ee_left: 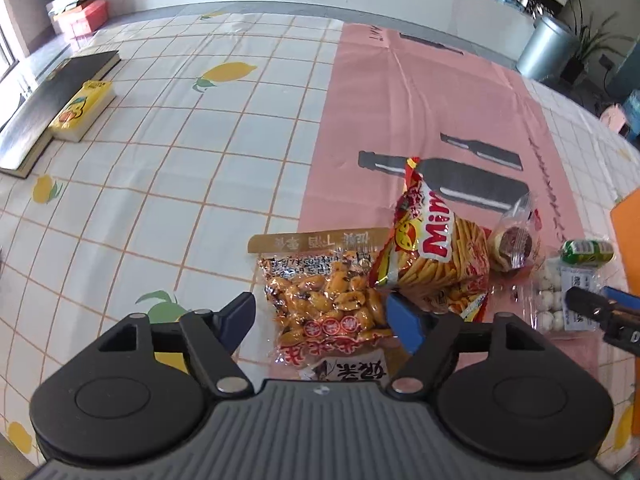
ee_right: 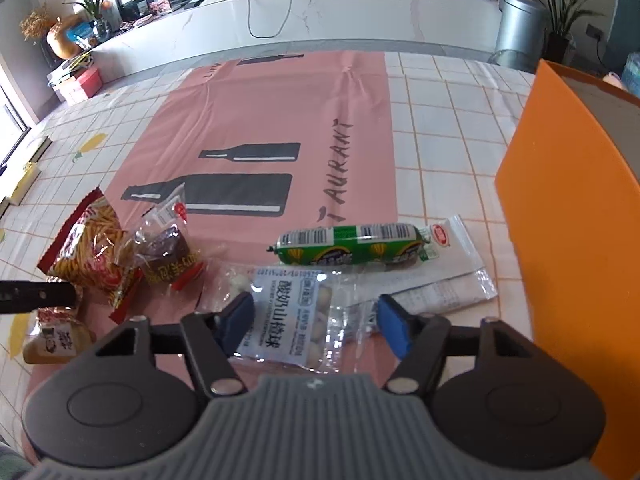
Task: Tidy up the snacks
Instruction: 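Move both tools back over the remaining snacks on the table, then grasp the peanut packet with the left tool while the right tool grasps the white quail-egg packet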
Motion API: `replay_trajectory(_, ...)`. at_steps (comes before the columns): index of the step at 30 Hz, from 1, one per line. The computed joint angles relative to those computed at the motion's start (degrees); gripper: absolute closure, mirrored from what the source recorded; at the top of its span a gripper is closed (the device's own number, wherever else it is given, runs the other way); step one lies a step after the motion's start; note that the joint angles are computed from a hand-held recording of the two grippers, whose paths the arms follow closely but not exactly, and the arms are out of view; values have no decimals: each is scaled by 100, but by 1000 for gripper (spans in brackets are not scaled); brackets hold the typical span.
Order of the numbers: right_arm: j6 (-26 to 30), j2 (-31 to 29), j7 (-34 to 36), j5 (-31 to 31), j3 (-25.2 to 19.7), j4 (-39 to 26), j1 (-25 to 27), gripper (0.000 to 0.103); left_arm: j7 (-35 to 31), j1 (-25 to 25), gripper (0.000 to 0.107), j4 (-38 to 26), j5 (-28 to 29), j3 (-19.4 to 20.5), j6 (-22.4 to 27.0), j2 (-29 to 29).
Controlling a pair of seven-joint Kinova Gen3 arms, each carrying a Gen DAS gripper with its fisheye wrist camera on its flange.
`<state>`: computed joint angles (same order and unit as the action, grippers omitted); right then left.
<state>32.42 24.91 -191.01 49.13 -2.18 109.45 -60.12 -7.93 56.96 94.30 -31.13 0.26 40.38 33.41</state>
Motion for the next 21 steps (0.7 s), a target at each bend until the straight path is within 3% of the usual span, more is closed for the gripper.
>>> replay_trajectory(5,-339,-252,-151,-244,-66,313,77,56,-390,-113,25,-139,140,165,90,93)
replay_trajectory(10,-889,-497,-246,-289,-109,785,35,56,-637,-66,33,-215,202,216,245,70)
replay_trajectory(12,-1026,-599,-327,-47,8,953,-157,56,-881,-164,34,-184,329,338,241,17)
replay_trajectory(16,-538,-686,-38,544,-127,956,-355,35,-1554,-376,34,-174,696,625,351,-72)
replay_trajectory(21,-275,-540,837,1253,-498,838,-141,19,-1919,-370,29,-68,970,636,317,-172)
